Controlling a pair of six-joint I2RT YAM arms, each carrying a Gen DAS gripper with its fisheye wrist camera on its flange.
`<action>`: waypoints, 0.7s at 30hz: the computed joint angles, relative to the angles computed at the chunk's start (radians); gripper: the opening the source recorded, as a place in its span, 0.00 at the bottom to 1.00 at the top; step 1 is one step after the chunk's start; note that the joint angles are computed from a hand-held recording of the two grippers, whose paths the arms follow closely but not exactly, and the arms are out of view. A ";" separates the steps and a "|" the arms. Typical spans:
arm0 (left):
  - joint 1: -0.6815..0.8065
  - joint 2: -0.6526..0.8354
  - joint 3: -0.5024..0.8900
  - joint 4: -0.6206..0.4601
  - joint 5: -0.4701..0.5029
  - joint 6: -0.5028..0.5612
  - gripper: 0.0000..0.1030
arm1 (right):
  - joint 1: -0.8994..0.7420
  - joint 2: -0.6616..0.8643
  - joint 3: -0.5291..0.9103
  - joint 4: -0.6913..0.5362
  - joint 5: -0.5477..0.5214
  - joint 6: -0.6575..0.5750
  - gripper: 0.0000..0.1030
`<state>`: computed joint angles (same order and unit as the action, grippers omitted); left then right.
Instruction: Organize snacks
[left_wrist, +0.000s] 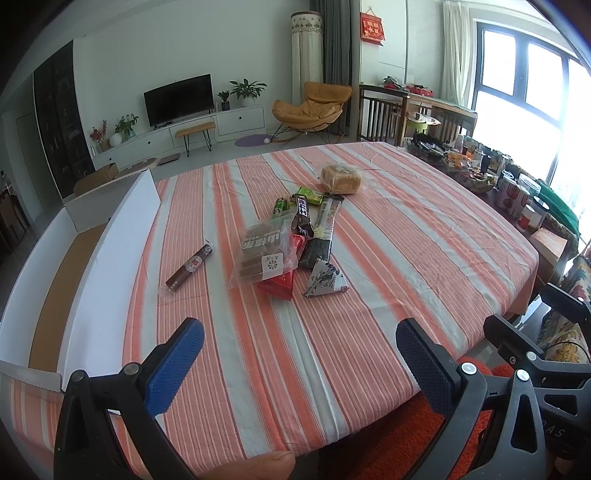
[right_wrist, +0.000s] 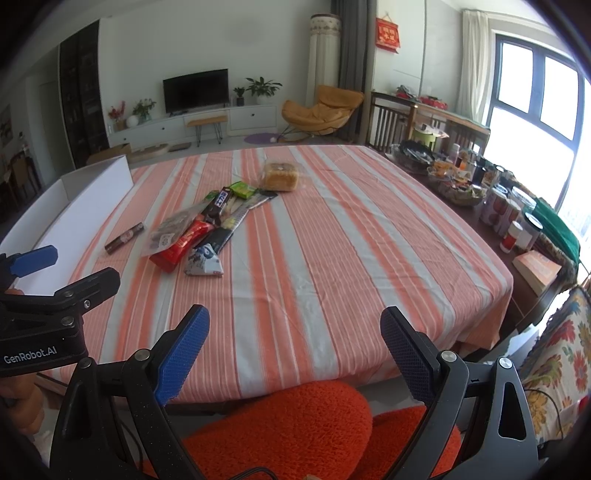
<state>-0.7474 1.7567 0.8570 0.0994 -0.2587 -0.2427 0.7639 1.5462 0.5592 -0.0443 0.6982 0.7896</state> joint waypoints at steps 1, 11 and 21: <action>-0.001 0.001 0.000 0.000 -0.001 0.000 1.00 | 0.000 0.000 -0.001 0.002 0.000 -0.001 0.93; -0.001 -0.002 -0.005 0.005 0.004 -0.006 1.00 | 0.000 -0.002 0.004 -0.003 0.002 -0.001 0.93; 0.003 -0.017 -0.011 0.004 0.009 -0.009 1.00 | 0.008 -0.015 0.015 -0.020 0.022 -0.003 0.93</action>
<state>-0.7445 1.7392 0.8461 0.1030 -0.2498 -0.2521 0.7720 1.5308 0.5742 -0.0641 0.7199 0.7870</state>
